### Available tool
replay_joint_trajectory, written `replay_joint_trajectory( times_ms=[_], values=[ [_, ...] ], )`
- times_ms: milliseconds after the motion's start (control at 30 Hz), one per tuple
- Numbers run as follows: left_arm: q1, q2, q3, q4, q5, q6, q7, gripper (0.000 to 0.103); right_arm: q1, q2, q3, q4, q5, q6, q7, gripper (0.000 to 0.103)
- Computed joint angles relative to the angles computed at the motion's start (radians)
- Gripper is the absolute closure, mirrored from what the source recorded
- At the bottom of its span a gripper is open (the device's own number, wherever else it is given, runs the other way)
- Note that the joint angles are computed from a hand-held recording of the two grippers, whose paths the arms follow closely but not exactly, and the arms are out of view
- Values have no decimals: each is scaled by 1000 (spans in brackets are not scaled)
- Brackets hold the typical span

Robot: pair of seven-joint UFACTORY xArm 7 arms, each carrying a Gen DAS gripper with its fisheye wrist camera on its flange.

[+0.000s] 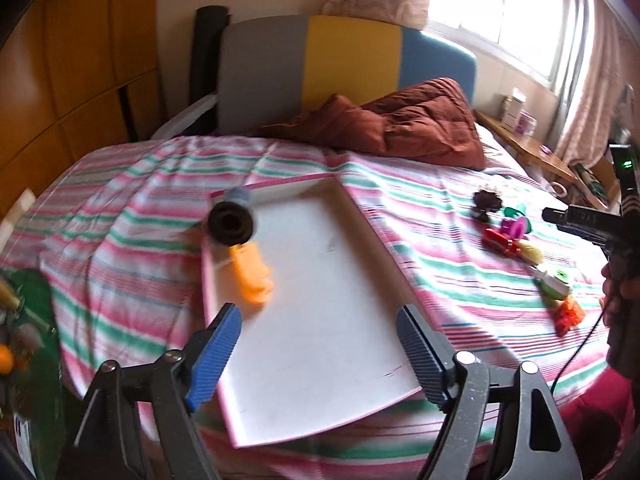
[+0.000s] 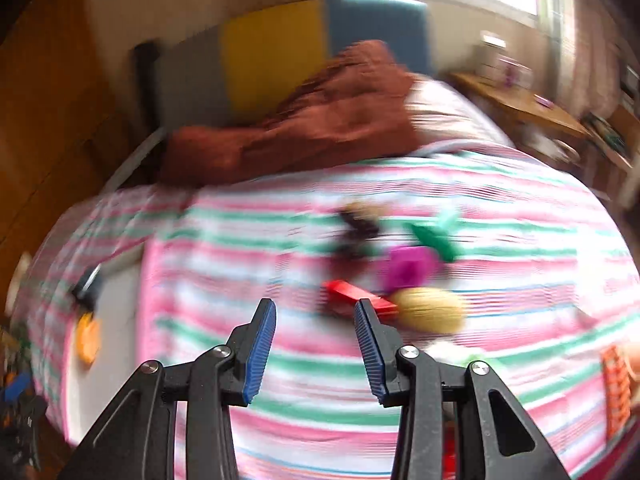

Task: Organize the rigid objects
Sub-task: 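Grasp the red cylinder crosswise with the left tool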

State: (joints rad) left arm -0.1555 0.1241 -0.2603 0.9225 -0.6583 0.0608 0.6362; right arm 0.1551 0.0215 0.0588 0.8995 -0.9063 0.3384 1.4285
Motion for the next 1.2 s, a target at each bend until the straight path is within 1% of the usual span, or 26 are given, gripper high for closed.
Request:
replay_joint_trajectory(
  times_ms=[67, 133, 167, 233, 267, 300, 333, 367, 400, 467, 533, 567, 600, 667, 733, 833, 867, 933, 1033, 1200],
  values=[
    [-9, 11, -15, 21, -2, 15, 10, 21, -30, -50, -22, -51, -60, 28, 114, 60],
    [-28, 26, -21, 47, 22, 38, 2, 21, -72, -85, -25, -92, -110, 58, 222, 60],
    [-35, 31, -23, 55, 31, 46, -3, 21, -97, -98, -28, -118, -131, 57, 277, 60],
    [-65, 54, -20, 84, 82, 60, -28, 21, -139, -109, -29, -156, -166, 40, 363, 60],
    [-79, 67, -18, 99, 111, 65, -45, 20, -175, -112, -12, -175, -171, 29, 398, 60],
    [-85, 80, -20, 113, 131, 69, -54, 17, -168, -111, -36, -191, -133, 14, 395, 60],
    [-96, 101, -26, 134, 154, 73, -63, 15, -168, -111, -60, -206, -120, -24, 416, 60],
    [-110, 124, -25, 160, 188, 82, -78, 12, -209, -119, -43, -219, -148, -65, 468, 60],
    [-118, 137, -26, 173, 213, 88, -93, 12, -224, -126, -37, -224, -174, -68, 498, 60],
    [-148, 182, -20, 224, 279, 109, -135, 12, -232, -125, -26, -222, -163, -62, 487, 60],
    [-168, 233, -26, 279, 331, 125, -158, 12, -244, -116, -29, -228, -155, -110, 479, 60],
    [-184, 265, -21, 317, 364, 142, -172, 11, -244, -111, -28, -225, -139, -117, 457, 60],
    [-190, 284, -23, 339, 385, 154, -180, 11, -248, -113, -26, -231, -142, -122, 452, 60],
    [-226, 345, -9, 418, 444, 193, -212, 11, -253, -111, -21, -229, -145, -132, 445, 60],
    [-244, 396, -11, 483, 478, 216, -225, 11, -257, -101, -22, -223, -143, -145, 438, 60],
    [-270, 464, -11, 576, 520, 245, -236, 11, -264, -101, -27, -228, -144, -173, 437, 59],
    [-274, 492, -18, 615, 527, 263, -231, 9, -267, -100, -28, -230, -142, -181, 438, 59],
    [-302, 553, -8, 704, 547, 301, -244, 7, -272, -95, -30, -232, -133, -200, 431, 59],
    [-325, 628, -9, 815, 557, 352, -247, 3, -273, -84, -34, -233, -97, -226, 394, 59],
    [-390, 765, 27, 1024, 589, 445, -277, 3, -268, -69, -39, -233, -36, -261, 327, 59]
  ],
)
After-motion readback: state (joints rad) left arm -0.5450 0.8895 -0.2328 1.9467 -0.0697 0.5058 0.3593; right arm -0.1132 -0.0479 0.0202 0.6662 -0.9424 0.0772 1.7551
